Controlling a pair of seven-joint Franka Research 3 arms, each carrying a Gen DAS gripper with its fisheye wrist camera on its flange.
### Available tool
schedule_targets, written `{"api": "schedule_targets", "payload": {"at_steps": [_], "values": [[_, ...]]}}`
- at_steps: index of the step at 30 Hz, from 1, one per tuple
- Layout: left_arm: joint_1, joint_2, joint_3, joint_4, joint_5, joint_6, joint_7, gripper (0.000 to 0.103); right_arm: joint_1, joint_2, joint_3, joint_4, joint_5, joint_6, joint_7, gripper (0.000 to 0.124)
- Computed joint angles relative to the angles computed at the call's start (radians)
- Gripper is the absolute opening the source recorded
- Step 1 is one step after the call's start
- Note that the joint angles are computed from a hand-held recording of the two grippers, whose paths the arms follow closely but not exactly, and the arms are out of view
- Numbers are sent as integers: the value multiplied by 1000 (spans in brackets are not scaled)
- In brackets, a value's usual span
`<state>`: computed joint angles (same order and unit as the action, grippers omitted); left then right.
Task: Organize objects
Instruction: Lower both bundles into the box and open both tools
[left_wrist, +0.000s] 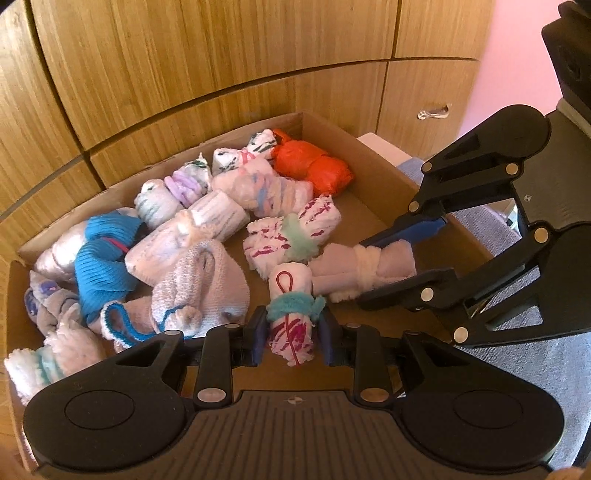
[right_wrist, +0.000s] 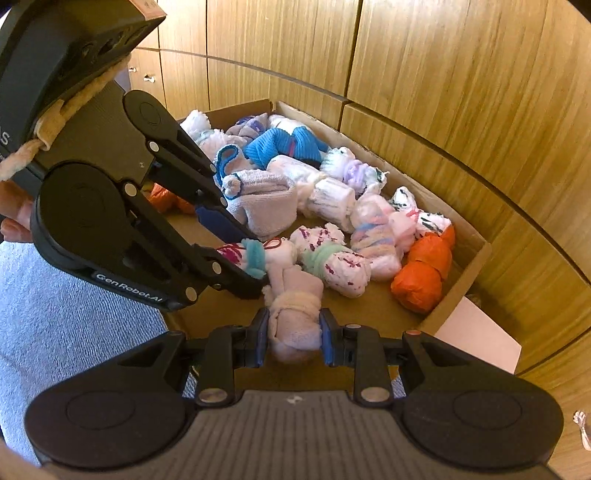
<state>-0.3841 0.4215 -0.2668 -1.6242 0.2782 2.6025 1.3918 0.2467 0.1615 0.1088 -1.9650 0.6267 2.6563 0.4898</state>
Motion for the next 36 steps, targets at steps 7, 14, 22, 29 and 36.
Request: {"api": "schedule_targets", "payload": {"at_steps": [7,14,22,29,36], "values": [[-2,-6,5,-6,-2,-6,-29,36,3,11,-3,3,-39,-4,47,28],[-3,11,-2,38,-24,-68,-44,53,18,17,-17,27,-131,-38,153,41],[-1,24,1,83,-73,-129,-132,80,38,0,-27,-3,-243,11,277,51],[-11,-43,14,7,-43,-96,-233,95,37,-54,-22,-58,-260,52,318,66],[-8,-139,12,-101,-12,-5,-347,102,52,-133,-19,-142,-254,126,385,81]]}}
